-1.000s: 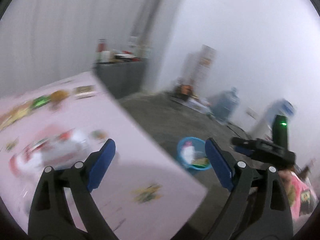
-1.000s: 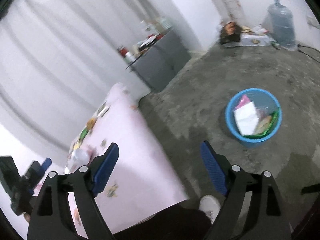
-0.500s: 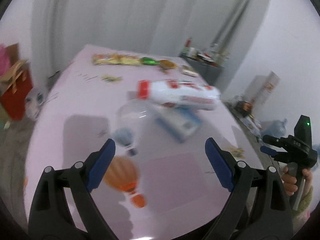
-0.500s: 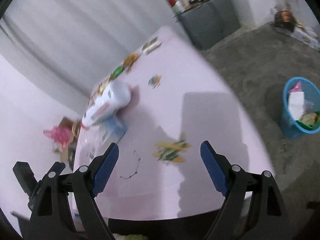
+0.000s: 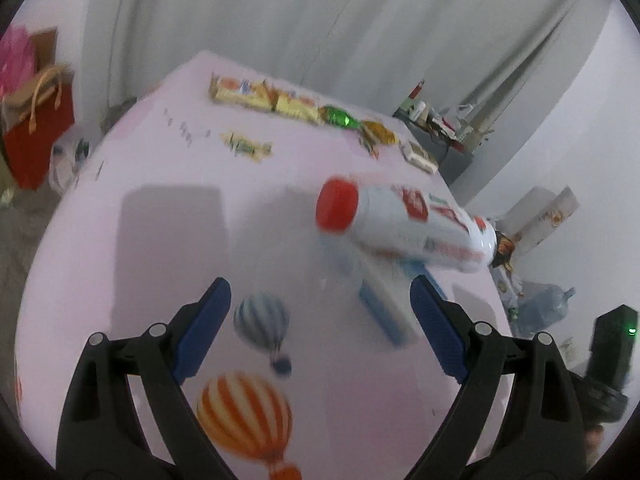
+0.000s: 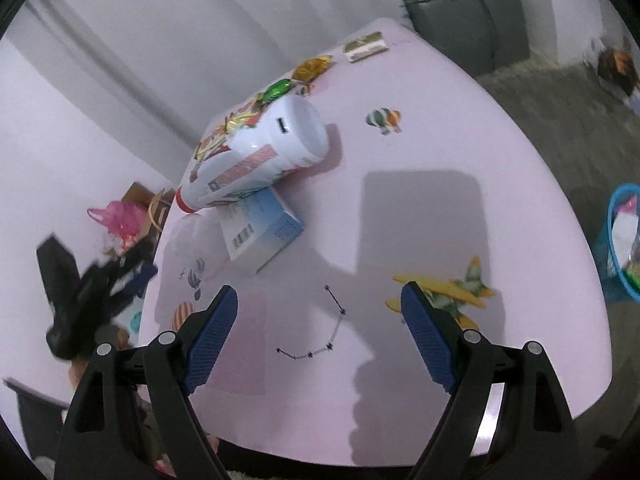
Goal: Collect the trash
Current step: 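Grasp the clear plastic cup with the left gripper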
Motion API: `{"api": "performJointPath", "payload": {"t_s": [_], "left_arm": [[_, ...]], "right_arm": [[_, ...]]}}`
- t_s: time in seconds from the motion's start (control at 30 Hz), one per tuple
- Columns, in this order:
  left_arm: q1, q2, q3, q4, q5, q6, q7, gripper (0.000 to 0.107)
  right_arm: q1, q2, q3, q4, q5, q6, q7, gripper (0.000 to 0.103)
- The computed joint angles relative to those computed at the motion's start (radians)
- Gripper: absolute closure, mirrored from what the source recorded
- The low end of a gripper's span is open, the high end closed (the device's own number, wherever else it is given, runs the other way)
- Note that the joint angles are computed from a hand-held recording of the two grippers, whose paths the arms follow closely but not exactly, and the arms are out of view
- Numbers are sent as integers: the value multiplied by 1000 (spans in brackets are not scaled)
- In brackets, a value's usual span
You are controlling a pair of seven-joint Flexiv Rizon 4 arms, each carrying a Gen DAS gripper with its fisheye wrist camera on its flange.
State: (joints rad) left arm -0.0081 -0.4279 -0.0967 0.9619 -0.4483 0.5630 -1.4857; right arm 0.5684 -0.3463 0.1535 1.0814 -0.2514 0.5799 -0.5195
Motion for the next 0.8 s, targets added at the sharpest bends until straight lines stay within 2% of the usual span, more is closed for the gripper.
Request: {"api": "performJointPath", "payload": {"t_s": [0.2, 0.37, 0.43, 0.57, 0.7, 0.8], "left_arm": [[-48, -15, 3, -16, 122, 47, 214, 20], [-86, -28, 25, -16, 214, 72, 302, 20], [-96, -41, 35, -29, 240, 68, 306, 20], [-95, -70, 36, -77, 243, 24, 294, 22], [-93, -104, 43, -139, 246, -35, 260, 37], [-85, -125, 40, -171, 237, -62, 236, 41]], "right_arm": [[0, -81, 2, -118, 31, -27, -110, 21], [9, -192, -4, -293, 68, -74, -229, 21], [11, -243, -9, -383, 91, -112, -261, 22], [11, -287, -22, -463, 133, -127, -285, 22], [15, -339, -30, -557, 156, -169, -321, 21], [16, -354, -37, -586, 173, -181, -329, 21]]}}
